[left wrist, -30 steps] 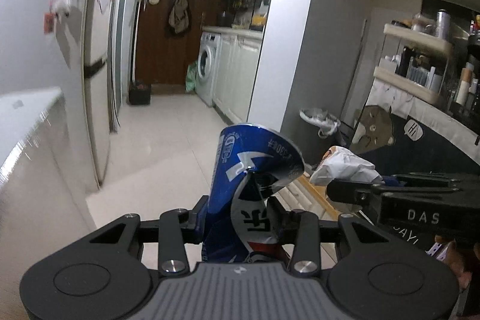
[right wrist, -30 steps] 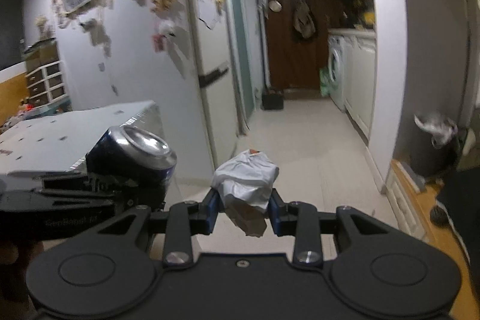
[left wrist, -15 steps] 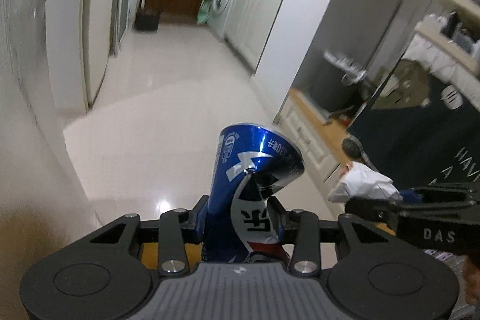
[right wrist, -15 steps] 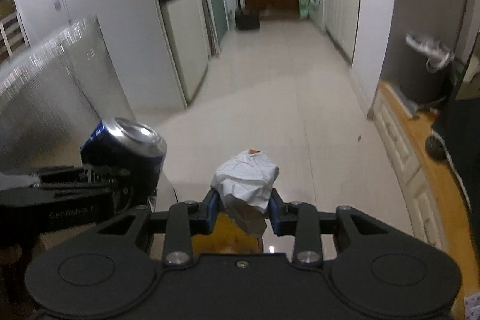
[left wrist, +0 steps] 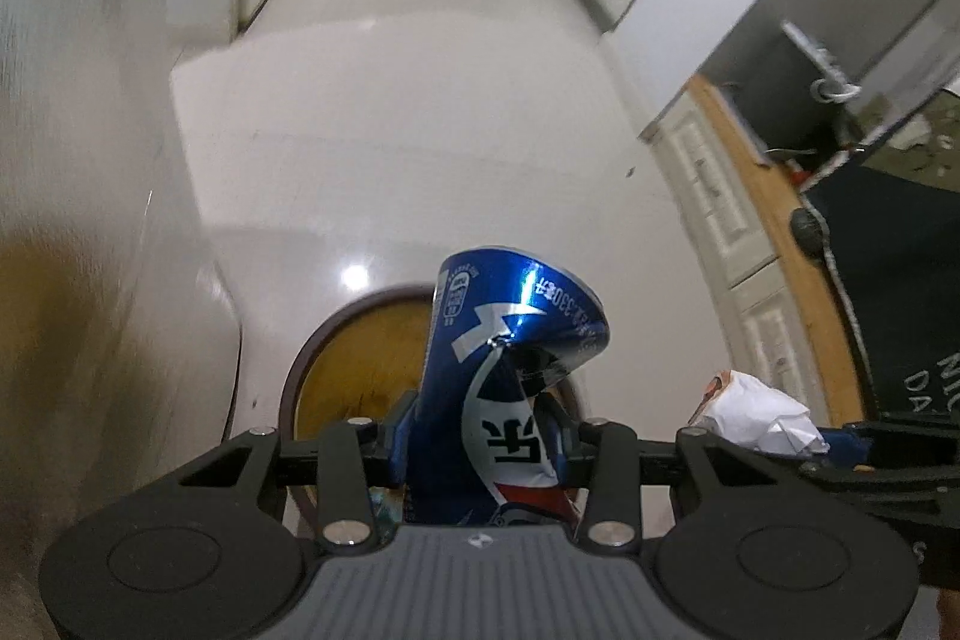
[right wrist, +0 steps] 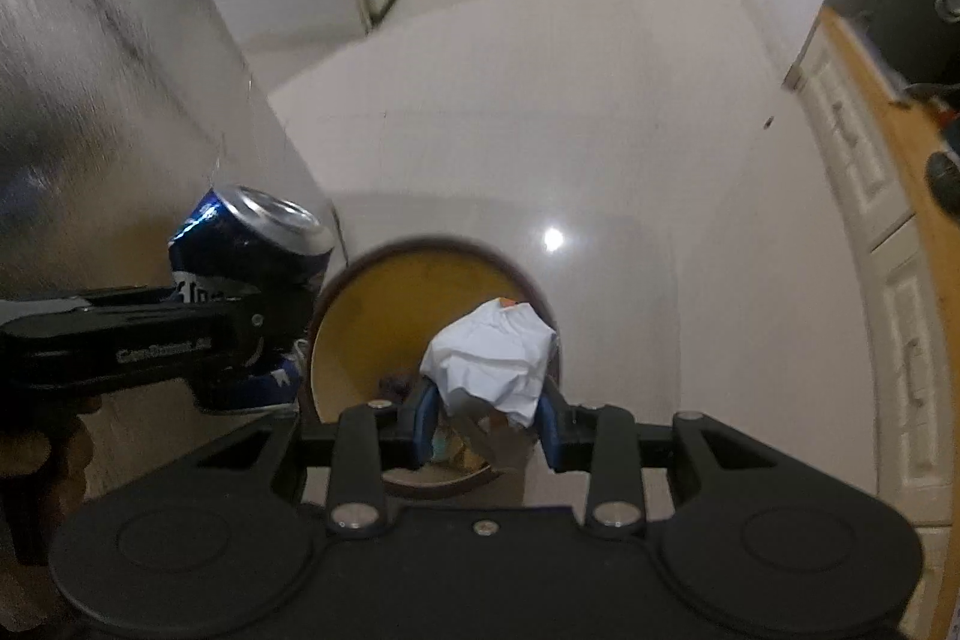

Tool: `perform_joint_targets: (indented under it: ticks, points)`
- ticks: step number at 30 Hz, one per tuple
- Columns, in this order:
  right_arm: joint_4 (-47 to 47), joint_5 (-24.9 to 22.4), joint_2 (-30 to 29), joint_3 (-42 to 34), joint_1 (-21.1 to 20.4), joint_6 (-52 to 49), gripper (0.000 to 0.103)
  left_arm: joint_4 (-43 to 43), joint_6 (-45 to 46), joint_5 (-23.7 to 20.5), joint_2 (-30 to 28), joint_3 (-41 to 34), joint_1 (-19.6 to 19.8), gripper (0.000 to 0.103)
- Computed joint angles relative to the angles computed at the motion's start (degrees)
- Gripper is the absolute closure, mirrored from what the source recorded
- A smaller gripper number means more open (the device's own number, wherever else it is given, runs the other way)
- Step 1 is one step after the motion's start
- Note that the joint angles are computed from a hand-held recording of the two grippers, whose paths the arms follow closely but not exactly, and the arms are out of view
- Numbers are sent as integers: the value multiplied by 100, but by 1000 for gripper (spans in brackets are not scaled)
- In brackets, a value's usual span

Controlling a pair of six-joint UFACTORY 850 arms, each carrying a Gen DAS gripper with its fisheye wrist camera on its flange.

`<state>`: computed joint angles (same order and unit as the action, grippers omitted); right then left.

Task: Collect trash
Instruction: 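Carry the blue can and white paper with both tools over the trash bin, then open the left tool to drop the blue can while the right tool drops the white paper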

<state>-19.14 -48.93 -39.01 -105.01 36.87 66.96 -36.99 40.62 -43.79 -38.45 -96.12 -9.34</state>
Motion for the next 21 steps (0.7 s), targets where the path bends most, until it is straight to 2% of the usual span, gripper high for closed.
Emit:
perform_joint_targets:
  ticks: [6, 12, 19, 21]
  points:
    - [500, -272, -664, -712, -80, -798, 67, 153, -551, -239, -408, -210, 87, 61]
    - [938, -883, -1345, -1551, -139, -1435, 67, 9, -760, -425, -639, -359, 129, 61]
    - [628, -1163, -1760, -2261, -174, -1471, 63, 276, -1470, -571, -898, -510, 172, 61]
    - [534, -1093, -1786, -2303, -211, -1409, 62, 348, -1732, -579, -961, -533, 194, 59]
